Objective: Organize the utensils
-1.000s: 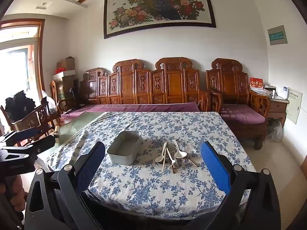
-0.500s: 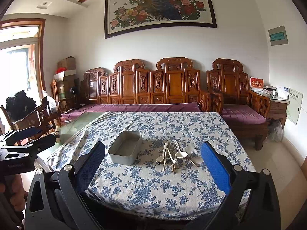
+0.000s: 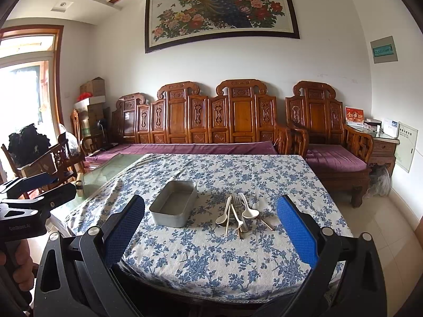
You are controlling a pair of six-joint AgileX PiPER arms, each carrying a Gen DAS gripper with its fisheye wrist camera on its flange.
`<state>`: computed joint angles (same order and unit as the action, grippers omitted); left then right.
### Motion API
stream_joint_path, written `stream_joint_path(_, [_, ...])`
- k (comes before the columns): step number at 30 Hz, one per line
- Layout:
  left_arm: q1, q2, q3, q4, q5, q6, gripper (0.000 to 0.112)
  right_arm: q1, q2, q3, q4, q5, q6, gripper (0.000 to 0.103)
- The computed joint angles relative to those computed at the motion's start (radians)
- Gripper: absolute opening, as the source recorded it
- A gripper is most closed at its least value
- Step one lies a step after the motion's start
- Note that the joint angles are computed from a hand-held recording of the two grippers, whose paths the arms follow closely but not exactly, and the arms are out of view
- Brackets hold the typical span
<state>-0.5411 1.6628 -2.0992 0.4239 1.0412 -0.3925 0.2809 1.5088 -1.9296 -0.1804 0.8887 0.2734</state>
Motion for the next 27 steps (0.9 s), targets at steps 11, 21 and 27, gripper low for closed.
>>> stream_joint_path(11, [-0.011,0.003,-0.024,0.003,0.014,0.007,0.096,-0.001,0.000,-0.002,0.000,0.001,-0.001,0.100])
stream_joint_path(21, [-0.015,0.002,-0.019,0.008,0.011,0.002,0.096,-0.002,0.000,-0.006,0.002,0.006,-0.002,0.100])
stream_joint_path(27, [-0.022,0.004,-0.025,0.010,0.014,0.001,0.096,-0.002,0.001,-0.008,0.003,0.005,-0.004,0.100])
